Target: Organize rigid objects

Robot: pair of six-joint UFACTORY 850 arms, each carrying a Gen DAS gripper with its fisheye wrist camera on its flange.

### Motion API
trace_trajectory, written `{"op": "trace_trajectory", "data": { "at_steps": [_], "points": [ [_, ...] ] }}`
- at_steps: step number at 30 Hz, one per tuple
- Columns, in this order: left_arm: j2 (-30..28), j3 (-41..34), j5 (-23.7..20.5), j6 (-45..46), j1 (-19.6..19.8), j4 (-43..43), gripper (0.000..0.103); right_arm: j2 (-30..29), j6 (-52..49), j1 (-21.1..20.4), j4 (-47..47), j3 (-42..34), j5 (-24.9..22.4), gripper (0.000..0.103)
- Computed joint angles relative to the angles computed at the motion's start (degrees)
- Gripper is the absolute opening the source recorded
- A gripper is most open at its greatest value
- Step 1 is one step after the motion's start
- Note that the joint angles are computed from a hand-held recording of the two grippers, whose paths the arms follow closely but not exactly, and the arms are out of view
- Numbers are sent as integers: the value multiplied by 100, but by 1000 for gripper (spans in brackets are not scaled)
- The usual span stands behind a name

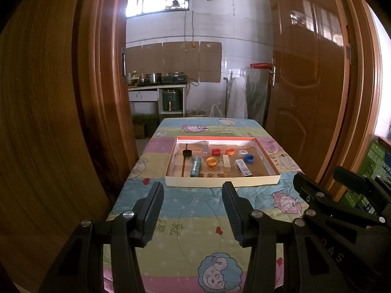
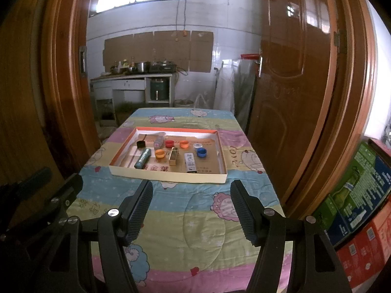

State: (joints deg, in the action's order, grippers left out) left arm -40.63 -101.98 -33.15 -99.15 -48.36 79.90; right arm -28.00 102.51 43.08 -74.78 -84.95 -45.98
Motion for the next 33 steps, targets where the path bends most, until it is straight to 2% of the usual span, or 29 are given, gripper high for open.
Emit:
{"op": "trace_trajectory", "data": {
  "at_steps": [33],
  "points": [
    [18, 27, 46, -73, -21, 35, 50, 46, 48, 13, -40, 62, -17, 68]
  ]
}}
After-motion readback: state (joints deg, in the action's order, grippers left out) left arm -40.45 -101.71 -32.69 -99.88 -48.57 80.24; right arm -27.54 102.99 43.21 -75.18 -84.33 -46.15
